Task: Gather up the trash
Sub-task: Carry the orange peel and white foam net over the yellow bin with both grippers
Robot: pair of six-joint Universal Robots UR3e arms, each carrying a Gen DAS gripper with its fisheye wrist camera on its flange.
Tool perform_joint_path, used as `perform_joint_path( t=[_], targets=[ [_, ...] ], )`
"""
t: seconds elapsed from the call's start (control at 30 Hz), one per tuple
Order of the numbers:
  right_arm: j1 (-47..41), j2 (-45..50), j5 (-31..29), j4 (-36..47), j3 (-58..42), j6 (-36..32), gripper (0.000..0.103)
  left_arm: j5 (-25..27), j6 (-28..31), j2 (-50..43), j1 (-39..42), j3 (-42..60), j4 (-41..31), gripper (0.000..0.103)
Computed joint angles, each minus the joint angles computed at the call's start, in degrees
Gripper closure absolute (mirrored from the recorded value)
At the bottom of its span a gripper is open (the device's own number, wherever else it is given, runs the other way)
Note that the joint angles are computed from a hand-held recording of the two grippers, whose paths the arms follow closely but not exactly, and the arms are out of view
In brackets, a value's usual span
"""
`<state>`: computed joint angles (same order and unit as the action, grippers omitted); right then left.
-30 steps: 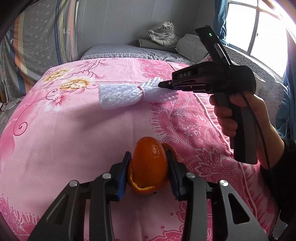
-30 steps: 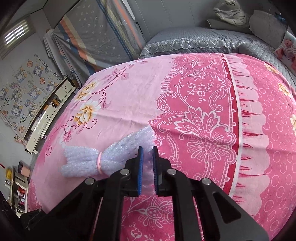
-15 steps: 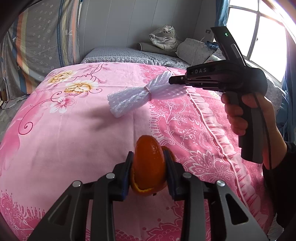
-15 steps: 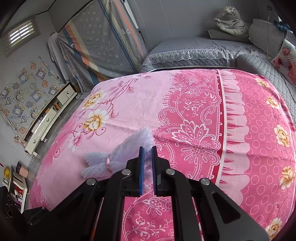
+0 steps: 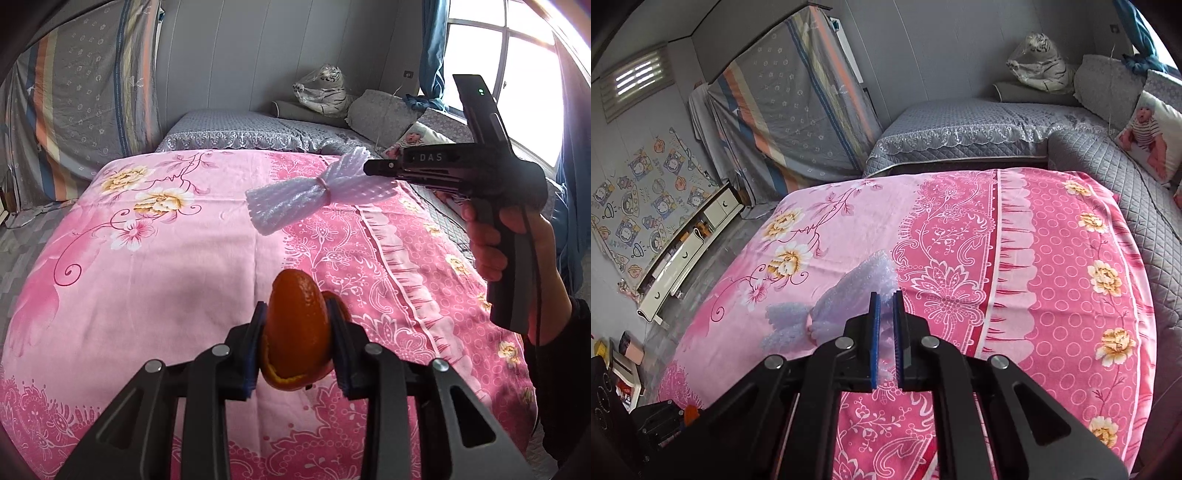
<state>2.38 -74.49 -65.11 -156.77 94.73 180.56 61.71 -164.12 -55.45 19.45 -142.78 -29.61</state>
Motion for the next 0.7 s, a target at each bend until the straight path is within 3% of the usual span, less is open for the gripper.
perform_joint_path(
  t=[0.23, 0.4, 0.57, 0.7],
  targets=[
    [-6.8, -13.9, 2.8, 0.6, 9.8, -2.5, 0.097, 4.3, -5.1, 2.8, -7.2, 5.9, -2.8, 0.073],
    [-15.1, -25.3, 6.6, 4.2, 16.3, -5.7, 0.097, 10.0, -9.7, -1.0, -17.3, 10.8, 0.3, 0.073],
    [-27.1, -37.9, 12.8, 12.4, 21.6, -11.3, 0.097, 14.4, -13.3, -7.4, -27.1, 16.6, 3.8, 0.073],
    [-40.5, -49.6, 20.2, 24.5, 24.6, -19.2, 0.097, 18.0, -15.2, -13.0, -34.6, 21.5, 6.2, 0.073]
  ],
)
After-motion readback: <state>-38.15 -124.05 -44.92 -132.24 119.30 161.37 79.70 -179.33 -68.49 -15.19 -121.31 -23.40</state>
